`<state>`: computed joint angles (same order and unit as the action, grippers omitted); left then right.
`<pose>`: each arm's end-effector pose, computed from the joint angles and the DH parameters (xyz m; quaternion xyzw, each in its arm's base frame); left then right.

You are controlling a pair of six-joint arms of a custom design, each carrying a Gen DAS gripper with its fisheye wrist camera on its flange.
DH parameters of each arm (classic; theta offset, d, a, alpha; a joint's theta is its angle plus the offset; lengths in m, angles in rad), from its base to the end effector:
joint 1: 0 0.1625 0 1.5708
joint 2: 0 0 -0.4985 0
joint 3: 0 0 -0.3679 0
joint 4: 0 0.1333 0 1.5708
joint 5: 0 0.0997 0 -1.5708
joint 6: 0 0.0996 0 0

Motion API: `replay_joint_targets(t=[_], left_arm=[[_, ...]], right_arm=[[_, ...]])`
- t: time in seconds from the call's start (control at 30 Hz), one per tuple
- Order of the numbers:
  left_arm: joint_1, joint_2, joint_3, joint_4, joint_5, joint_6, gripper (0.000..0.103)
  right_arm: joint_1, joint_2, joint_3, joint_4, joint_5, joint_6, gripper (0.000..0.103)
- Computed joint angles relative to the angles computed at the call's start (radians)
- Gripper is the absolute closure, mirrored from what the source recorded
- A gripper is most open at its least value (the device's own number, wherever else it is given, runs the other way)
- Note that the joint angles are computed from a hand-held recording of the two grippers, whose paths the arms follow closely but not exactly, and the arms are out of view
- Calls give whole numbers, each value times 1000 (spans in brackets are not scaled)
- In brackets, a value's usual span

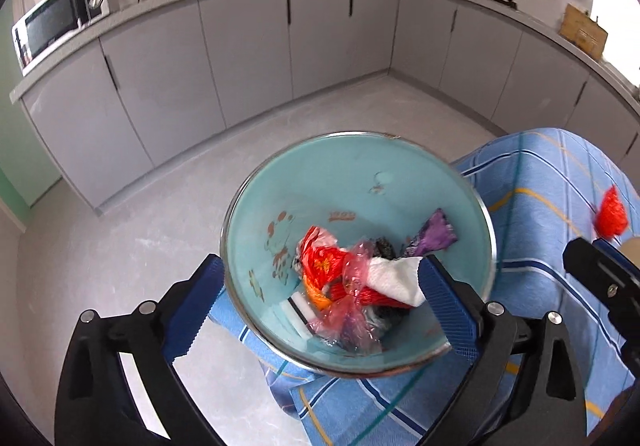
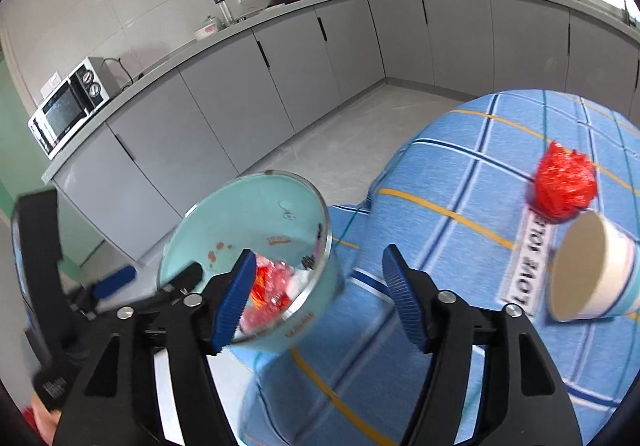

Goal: Collect trash
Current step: 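Move both tools back over the red bag and paper cup on the table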

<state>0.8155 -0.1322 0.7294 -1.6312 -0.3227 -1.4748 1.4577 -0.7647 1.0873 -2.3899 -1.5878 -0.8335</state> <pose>-0.4291 -0.7880 -0.0568 -0.1304 0.7869 -0.4112 0.4412 0.0355 -0.8532 0.3509 0.3397 -0.9078 0.2149 0.1193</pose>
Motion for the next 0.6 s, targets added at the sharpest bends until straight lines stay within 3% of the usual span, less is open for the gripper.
replay_joint_targets(t=[0.2, 0.33, 0.5, 0.6], left_arm=[[-28, 46, -6, -374, -40, 398, 8], [-42, 110, -92, -499, -99, 591, 8], [-50, 202, -251, -519, -194, 702, 8], [-55, 300, -460, -391, -201, 733, 8]], right_arm=[[-23, -16, -85, 102, -24, -69, 34], [-37, -22, -160, 184, -34, -140, 30], [-63, -5, -297, 296, -57, -238, 23], [-74, 33, -411, 362, -88, -313, 23]])
